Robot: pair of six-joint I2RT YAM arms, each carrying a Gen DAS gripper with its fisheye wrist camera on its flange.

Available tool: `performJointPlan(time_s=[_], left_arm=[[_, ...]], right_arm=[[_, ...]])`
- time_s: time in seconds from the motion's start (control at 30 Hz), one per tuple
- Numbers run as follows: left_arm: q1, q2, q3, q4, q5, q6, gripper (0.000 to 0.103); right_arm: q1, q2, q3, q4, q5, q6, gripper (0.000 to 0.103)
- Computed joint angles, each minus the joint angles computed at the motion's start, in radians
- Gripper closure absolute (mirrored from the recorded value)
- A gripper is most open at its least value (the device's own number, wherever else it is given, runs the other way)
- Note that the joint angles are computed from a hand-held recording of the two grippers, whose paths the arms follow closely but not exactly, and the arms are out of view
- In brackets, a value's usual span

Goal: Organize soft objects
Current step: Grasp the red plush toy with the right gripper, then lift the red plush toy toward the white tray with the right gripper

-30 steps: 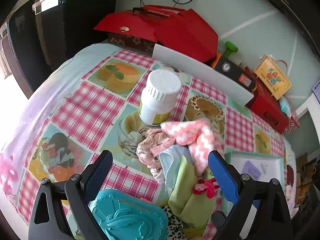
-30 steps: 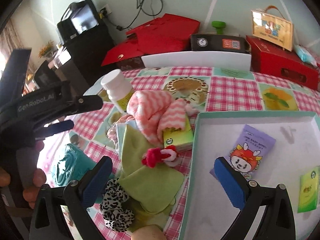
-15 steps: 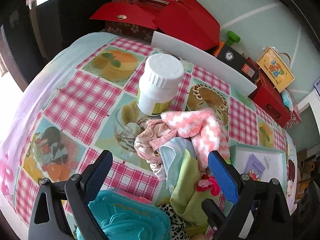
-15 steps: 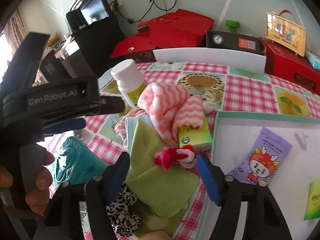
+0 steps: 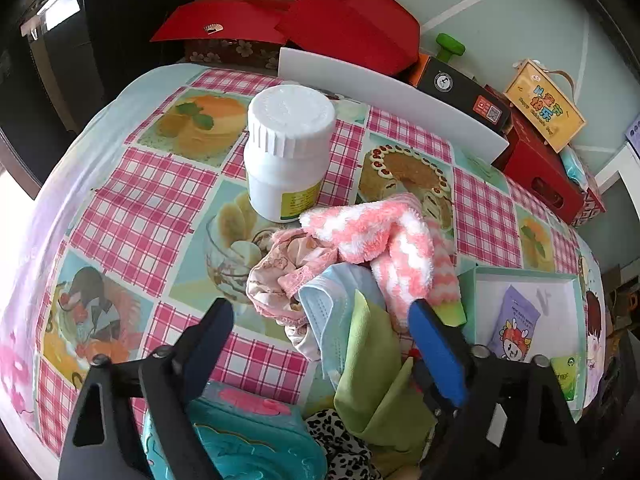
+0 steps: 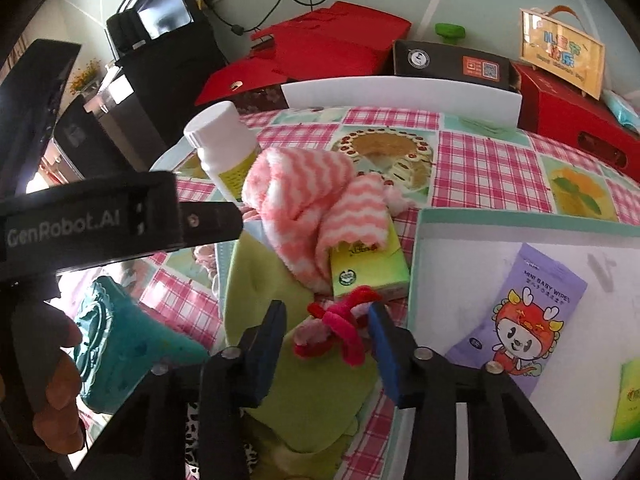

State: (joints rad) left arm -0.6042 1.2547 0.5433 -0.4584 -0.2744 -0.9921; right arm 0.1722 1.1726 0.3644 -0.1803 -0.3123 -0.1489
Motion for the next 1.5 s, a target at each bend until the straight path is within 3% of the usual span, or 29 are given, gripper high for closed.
performJointPlan(time_s=[0.4,0.73,0.83,0.97,1.1,1.17,1.37,1.5], left_arm=[[-0.013,0.034,0.023,-0.006,-0.005,0.014,0.015],[-0.013,0.040,0.020,0.010,0.020,0.024,0.015],[-0.012,0.038,0.019,0.016,0.025,0.025,0.016],[-0.001,0.026,0.005,0.036,0.052,0.028,0.032],[0.000,0.017,0.000,0.041,0.061,0.027,0.035],[-0.002,0.003,-0.004,0.046,0.067,0.027,0.042],[-0.032,-0.003,0.016,0.034,0.048,0.036,0.050],[-0.060,0.036,0.045,0.024,0.054,0.053,0.051]], right_arm=[[0.063,0.029,-0.011,0.002,0.074,-0.015,0.065],[0.060,0.034,-0.016,0.012,0.096,-0.027,0.080],[0.038,0.023,-0.005,-0.010,0.074,-0.036,0.080],[0.013,0.013,0.006,-0.040,0.049,-0.039,0.080],[-0.038,-0.042,0.022,-0.101,-0.002,-0.051,0.080],[-0.057,-0.083,0.026,-0.133,-0.021,-0.053,0.080],[-0.153,-0.201,0.046,-0.241,-0.086,-0.087,0.080],[-0.251,-0.252,0.067,-0.309,-0.144,-0.132,0.080]])
